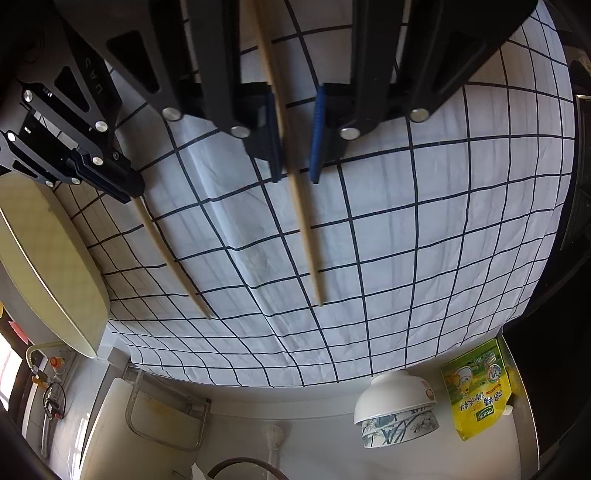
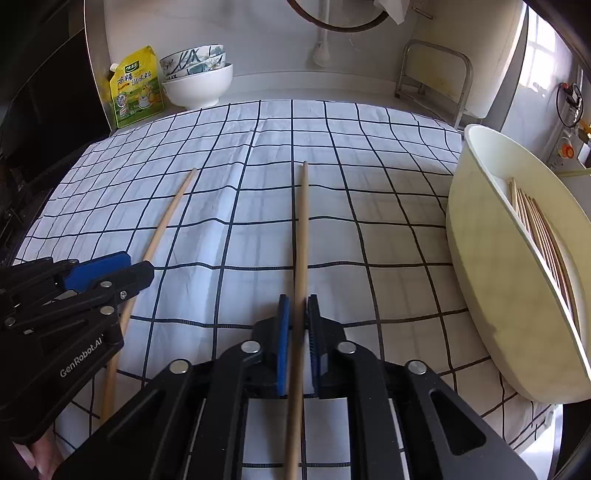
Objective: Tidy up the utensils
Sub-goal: 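Carry both held chopsticks over the white basin, then open both tools to release the chopsticks into the basin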
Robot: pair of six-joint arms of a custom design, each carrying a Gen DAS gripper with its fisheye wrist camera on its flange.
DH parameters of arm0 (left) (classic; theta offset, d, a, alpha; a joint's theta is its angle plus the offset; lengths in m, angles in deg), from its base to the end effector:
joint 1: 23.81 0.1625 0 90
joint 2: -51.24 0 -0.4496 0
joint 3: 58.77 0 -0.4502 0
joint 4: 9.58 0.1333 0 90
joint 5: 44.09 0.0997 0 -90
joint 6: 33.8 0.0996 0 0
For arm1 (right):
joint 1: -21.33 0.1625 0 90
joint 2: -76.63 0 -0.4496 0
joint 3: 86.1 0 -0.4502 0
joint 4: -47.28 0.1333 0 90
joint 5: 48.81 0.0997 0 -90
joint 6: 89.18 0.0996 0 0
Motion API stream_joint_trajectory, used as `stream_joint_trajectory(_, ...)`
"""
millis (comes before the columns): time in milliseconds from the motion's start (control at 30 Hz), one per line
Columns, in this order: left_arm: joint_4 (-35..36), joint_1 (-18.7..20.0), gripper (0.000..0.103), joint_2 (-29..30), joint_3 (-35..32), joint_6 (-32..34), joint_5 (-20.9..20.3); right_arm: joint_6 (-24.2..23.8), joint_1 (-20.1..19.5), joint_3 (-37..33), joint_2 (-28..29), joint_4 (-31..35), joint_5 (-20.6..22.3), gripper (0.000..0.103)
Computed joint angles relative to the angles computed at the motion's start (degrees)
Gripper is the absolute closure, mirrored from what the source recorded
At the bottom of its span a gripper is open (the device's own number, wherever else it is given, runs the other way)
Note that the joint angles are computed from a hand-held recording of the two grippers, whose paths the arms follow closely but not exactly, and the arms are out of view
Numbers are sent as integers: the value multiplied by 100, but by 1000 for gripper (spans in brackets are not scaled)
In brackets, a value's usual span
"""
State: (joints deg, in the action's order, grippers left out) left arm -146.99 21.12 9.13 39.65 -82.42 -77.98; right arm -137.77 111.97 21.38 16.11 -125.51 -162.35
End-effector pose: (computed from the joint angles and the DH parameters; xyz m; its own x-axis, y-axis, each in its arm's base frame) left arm -0.3241 -0.6283 0.0191 -0.7250 -0.2026 -0.6582 0.2351 0.8255 -0.5131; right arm 0.1009 -0.6617 0.2092 -0.6013 -0.4602 0.6532 -0.6955 0.7039 -0.1443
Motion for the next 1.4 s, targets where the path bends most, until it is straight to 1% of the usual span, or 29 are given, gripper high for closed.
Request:
stream_joint_trajectory(67, -78, 20, 94, -24, 11, 77, -103, 52, -9, -12, -20, 91, 61, 96)
stream_joint_trajectory(167, -195, 57, 95, -91, 48, 123, -311, 295, -47, -69, -96, 421, 204, 97)
stream_joint_trajectory(267, -243, 69, 95, -168, 96, 106, -442, 492, -67, -83, -187, 610, 341, 97)
stream_joint_trajectory(333, -288, 51, 95, -224, 129, 110, -478, 547, -64, -46, -288, 661, 485, 97)
stream_joint_trajectory(433, -353, -12, 95, -280, 115, 163, -426, 592, -40, 15, -480, 740, 737, 97)
stream_joint_trajectory(533, -501, -99, 95, -270, -15, 413, -366, 623, -21, 53, -694, 757, 974, 97)
stream_joint_trajectory(633, -801, -181, 95, -140, -284, 903, -407, 699, -42, 18, -912, 740, 1174, 97)
stream_joint_trajectory(700, -1015, -213, 95, 38, -578, 1324, -516, 775, -85, -54, -1029, 692, 1232, 97)
stream_joint_trajectory(767, -1177, -219, 95, 277, -943, 1710, -718, 874, -144, -179, -1099, 614, 1207, 97)
stream_joint_trajectory(833, -1273, -197, 95, 551, -1371, 2032, -1004, 985, -223, -347, -1126, 532, 1102, 97)
stream_joint_trajectory(967, -1294, -207, 95, 1136, -2290, 2705, -1303, 1271, -416, -734, -1097, 458, 865, 97)
stream_joint_trajectory(1033, -1293, -193, 95, 1403, -2749, 2995, -1542, 1348, -517, -897, -1083, 413, 794, 96)
stream_joint_trajectory(1233, -698, -175, 95, 2318, -4255, 3614, -1754, 1600, -759, -1323, -950, 580, 762, 96)
stream_joint_trajectory(1333, -234, -141, 98, 2794, -5033, 3665, -1830, 1662, -850, -1400, -912, 676, 781, 96)
stream_joint_trajectory(1400, -2, -129, 98, 3011, -5360, 3654, -1857, 1709, -883, -1462, -873, 763, 783, 97)
